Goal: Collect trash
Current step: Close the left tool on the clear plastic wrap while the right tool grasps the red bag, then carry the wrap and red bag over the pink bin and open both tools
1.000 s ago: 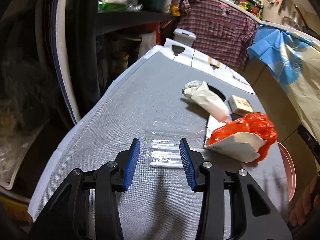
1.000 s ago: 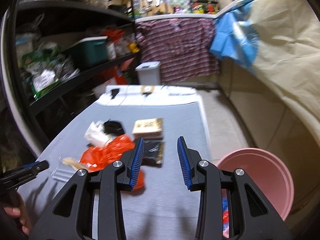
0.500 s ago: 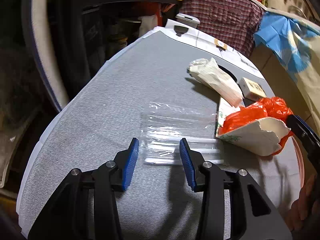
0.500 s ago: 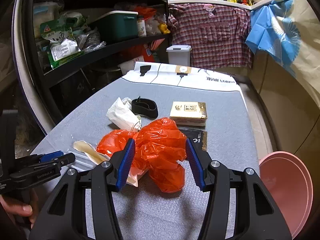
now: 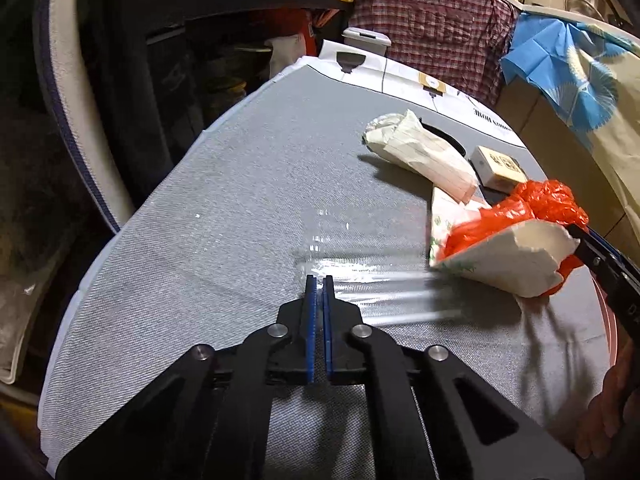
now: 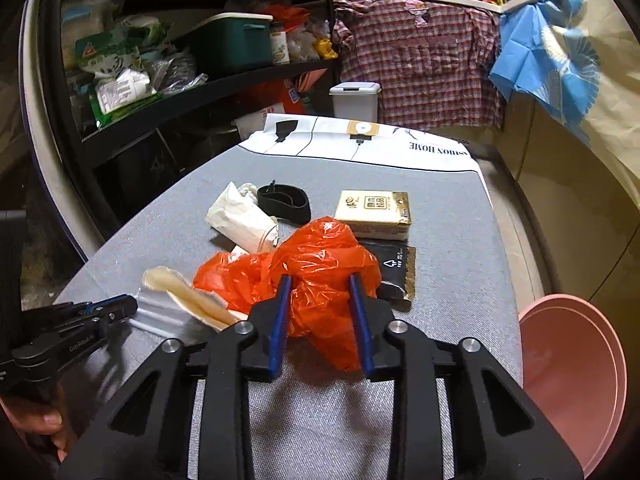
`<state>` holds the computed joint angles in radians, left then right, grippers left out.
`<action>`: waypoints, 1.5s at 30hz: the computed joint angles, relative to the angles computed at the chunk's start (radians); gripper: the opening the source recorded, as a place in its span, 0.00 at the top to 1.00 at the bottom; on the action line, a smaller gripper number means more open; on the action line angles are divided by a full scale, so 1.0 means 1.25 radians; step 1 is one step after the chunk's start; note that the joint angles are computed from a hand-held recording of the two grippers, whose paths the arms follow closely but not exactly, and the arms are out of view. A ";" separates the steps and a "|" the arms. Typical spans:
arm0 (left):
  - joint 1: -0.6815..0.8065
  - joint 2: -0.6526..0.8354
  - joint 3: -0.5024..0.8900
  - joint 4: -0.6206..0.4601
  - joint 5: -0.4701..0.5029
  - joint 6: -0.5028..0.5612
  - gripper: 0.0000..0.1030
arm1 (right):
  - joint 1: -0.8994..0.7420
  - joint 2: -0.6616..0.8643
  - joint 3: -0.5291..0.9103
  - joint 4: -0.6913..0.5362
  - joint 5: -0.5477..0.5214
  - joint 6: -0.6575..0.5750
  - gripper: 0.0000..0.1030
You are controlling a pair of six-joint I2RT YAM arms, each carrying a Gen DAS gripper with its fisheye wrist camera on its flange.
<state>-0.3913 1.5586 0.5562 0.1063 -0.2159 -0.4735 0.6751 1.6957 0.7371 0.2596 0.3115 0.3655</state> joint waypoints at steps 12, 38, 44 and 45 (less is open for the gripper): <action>-0.042 -0.155 -0.036 -0.029 -0.092 0.013 0.99 | 0.001 -0.147 -0.076 -0.024 0.047 0.038 0.76; -0.130 -0.465 -0.060 -0.207 -0.199 0.030 0.99 | 0.105 -0.451 -0.155 -0.248 0.230 0.091 0.77; -0.147 -0.494 -0.060 -0.228 -0.205 0.021 0.99 | 0.118 -0.511 -0.169 -0.279 0.250 0.116 0.77; -0.153 -0.499 -0.061 -0.231 -0.209 0.019 0.99 | 0.123 -0.521 -0.168 -0.286 0.259 0.117 0.77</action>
<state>-0.5826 0.9345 0.4802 -0.1830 -0.4770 -0.4495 0.8291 1.0449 0.5269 -0.0978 0.6350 0.5115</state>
